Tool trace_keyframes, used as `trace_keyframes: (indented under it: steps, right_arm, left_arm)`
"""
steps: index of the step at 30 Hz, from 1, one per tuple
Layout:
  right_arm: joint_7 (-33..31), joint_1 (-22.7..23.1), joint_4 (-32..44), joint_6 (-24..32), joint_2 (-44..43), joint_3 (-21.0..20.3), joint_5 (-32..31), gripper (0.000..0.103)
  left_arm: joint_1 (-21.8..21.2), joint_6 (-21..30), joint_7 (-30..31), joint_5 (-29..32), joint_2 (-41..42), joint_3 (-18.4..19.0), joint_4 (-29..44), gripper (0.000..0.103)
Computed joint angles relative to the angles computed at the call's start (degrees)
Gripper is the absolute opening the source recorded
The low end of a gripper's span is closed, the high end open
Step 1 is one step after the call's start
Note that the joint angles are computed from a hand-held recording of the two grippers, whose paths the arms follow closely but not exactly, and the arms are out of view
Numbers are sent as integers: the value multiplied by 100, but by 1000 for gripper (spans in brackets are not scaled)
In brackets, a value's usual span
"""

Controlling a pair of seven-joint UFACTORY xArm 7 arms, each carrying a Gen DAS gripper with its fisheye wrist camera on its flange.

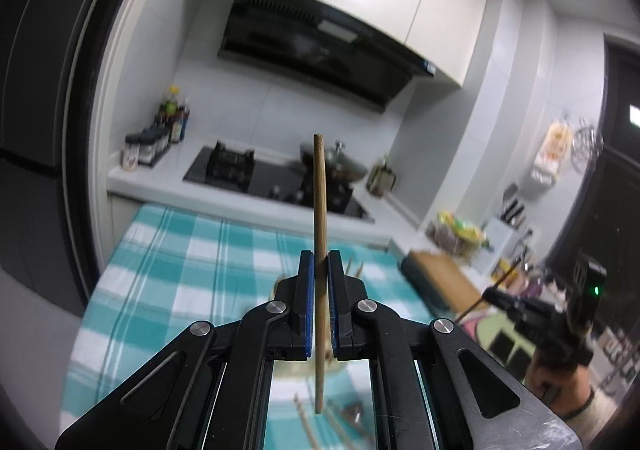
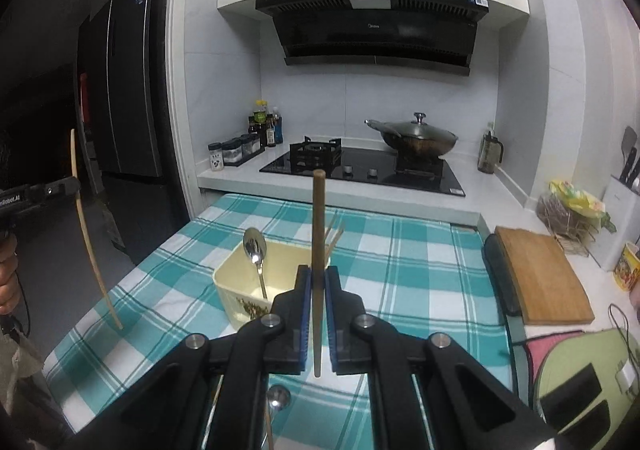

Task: Organize utensils
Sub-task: 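Carry both chopsticks into the cream caddy and open both tools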

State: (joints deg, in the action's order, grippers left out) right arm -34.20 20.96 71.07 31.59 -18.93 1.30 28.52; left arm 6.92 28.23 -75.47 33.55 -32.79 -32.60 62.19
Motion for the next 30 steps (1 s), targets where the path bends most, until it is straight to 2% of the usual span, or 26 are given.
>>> trace_keyframes:
  steps: [3, 5, 7, 10, 13, 17, 20, 22, 24, 26, 28, 30]
  right_arm:
    - [-31, 102, 501, -367, 428, 136, 55, 7]
    - [-187, 196, 788, -563, 722, 190, 193, 7]
    - [-373, 241, 1074, -597, 1054, 256, 323, 7]
    - [-265, 113, 1547, -269, 1662, 465, 110, 7]
    - [155, -102, 2289, 685, 2437, 625, 16, 7]
    - [622, -282, 2971, 1370, 3287, 863, -188, 7]
    - [927, -401, 3304, 1692, 3743, 1001, -86, 10]
    - [1185, -480, 3355, 1764, 3871, 1060, 44, 13]
    - [1229, -587, 3144, 1623, 3752, 1125, 255, 22]
    - [977, -708, 2707, 1406, 3414, 1152, 440, 31]
    - [621, -816, 2192, 1286, 2952, 1109, 582, 45]
    - [332, -844, 1640, 1250, 2468, 977, 497, 47]
  left_arm:
    - [1064, 91, -518, 945, 647, -816, 828, 5]
    - [1545, 383, -838, 1669, 1197, -1387, 1321, 5]
    - [1821, 671, -1109, 2281, 1916, -1895, 1713, 5]
    - [1756, 1168, -1352, 2969, 3020, -2315, 2117, 5]
    - [1405, 1419, -1284, 3106, 3834, -2246, 2316, 4]
    - [1130, 1287, -983, 2679, 4555, -2025, 2407, 5]
    - [1099, 1076, -496, 1977, 4946, -1998, 2472, 6]
    - [1115, 997, -311, 1598, 4903, -1992, 2357, 18]
    - [1144, 944, -225, 1367, 4577, -1941, 2110, 48]
    - [1223, 882, -39, 1025, 4026, -1915, 1724, 61]
    - [1296, 810, 437, 310, 3400, -1868, 1265, 65]
    - [1147, 825, 1024, -634, 2665, -1640, 690, 71]
